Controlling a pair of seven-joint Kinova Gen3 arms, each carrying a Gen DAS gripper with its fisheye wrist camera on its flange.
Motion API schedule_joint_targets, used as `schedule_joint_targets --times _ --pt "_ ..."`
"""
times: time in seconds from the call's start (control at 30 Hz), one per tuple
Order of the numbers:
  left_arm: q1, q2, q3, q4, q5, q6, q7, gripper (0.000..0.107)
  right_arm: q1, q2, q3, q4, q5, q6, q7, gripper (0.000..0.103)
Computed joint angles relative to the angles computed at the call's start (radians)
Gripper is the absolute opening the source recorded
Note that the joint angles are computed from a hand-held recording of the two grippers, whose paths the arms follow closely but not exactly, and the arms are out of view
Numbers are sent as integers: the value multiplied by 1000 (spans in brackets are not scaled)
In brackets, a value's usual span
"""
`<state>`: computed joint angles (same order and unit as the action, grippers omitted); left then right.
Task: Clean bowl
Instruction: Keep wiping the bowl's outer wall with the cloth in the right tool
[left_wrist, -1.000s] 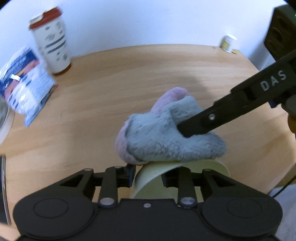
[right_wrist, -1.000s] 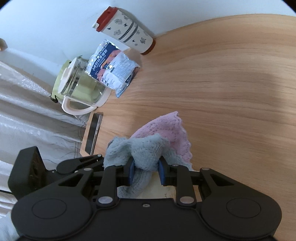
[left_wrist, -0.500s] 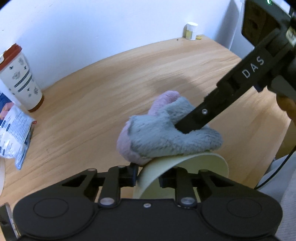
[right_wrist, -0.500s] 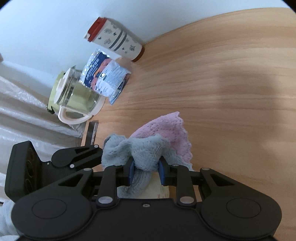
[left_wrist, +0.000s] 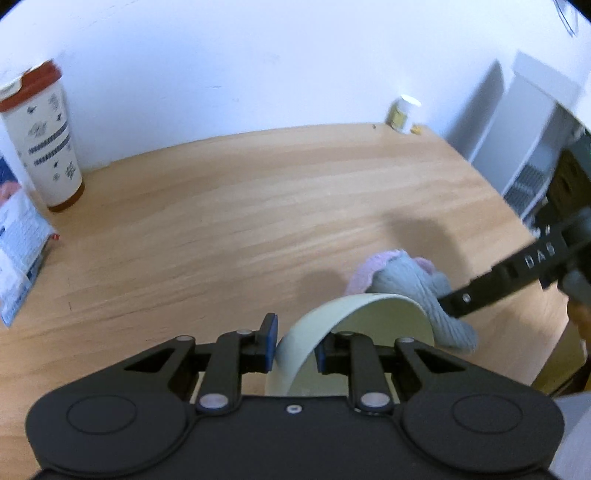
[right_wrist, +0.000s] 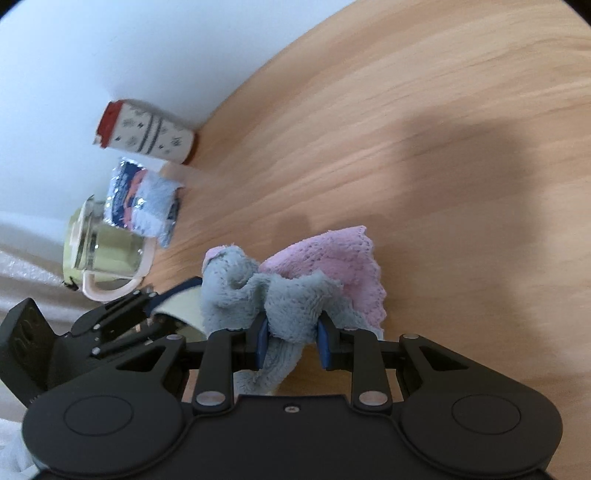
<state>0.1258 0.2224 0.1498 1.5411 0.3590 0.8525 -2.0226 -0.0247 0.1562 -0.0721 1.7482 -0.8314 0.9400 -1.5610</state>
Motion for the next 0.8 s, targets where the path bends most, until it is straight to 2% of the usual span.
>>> schedule_joint_targets --times 0.13,0.33,0.43,0.73,0.8 --pt "-10 -4 -6 16 10 -15 7 17 0 7 4 -27 15 10 -11 31" --pt "-30 -18 -25 33 -17 -10 10 14 -24 75 -24 -155 67 43 -32 31" --pt "-31 -20 -33 29 -46 0 23 15 -66 104 -44 -234 141 57 -38 31" --pt "-52 -21 -44 -2 -90 61 23 17 -113 194 -91 -390 180 106 -63 31" --pt "-53 -18 -41 -21 -98 82 5 23 -127 208 -97 -418 194 110 -76 31"
